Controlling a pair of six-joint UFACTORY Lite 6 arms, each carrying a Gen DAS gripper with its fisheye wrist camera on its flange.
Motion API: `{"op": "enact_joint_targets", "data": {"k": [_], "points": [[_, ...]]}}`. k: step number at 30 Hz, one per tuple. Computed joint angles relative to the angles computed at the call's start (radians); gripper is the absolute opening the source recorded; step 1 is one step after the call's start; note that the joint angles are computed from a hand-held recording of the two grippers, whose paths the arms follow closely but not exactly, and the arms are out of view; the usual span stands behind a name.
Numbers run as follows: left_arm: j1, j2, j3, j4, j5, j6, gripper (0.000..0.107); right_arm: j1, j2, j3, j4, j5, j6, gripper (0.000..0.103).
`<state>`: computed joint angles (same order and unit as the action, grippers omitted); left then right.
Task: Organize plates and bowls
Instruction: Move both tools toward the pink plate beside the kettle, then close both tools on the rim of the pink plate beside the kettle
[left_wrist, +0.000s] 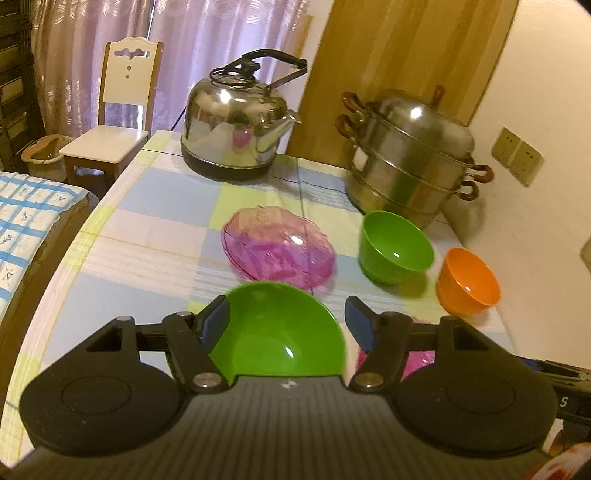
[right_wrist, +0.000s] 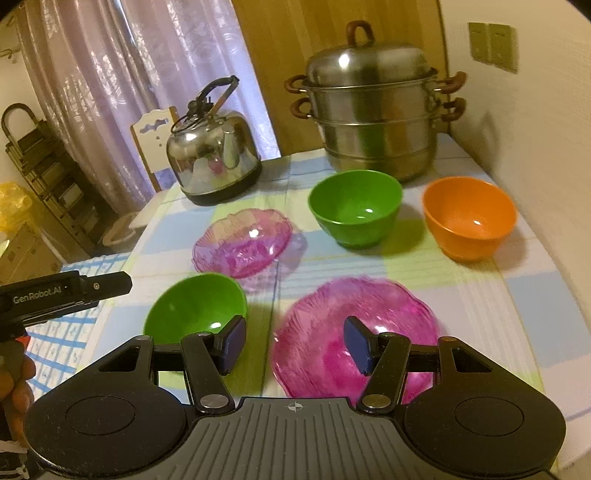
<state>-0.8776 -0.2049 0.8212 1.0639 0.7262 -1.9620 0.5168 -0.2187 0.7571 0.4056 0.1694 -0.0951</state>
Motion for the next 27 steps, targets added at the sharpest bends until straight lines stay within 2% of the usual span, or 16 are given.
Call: {"op": "enact_joint_targets", "data": {"k": [8, 13, 16, 18, 24, 27], "points": [[0.296, 0.101, 0.041, 0.079, -0.264, 0.109, 0.065, -0.014, 0.313, 0.234, 0.501, -0.032, -0.488, 0.059], [0.469, 0.224, 0.101, 0.235, -0.450, 0.025, 0.065, -0.035, 0.539, 0.443, 0.734, -0.024, -0.689, 0.059], [0.548, 0.313, 0.150, 0.414, -0.545, -0.161, 0.065, -0.058, 0.672, 0.576, 0.750, 0.011, -0.673, 0.059], [0.576, 0.380, 0.201, 0.408, -0.563, -0.136, 0.065, -0.066, 0.757, 0.661, 0.720, 0.024, -0.630, 0.059], [0.653, 0.564, 0.334, 0.219, -0.613, 0.105, 0.065, -0.086, 0.980, 0.918, 0.602, 0.111, -0.441, 0.059], [0.695, 0.643, 0.383, -0.034, -0.660, 0.352, 0.064, -0.083, 1.084, 1.060, 0.510, 0.169, -0.329, 0.059]]}}
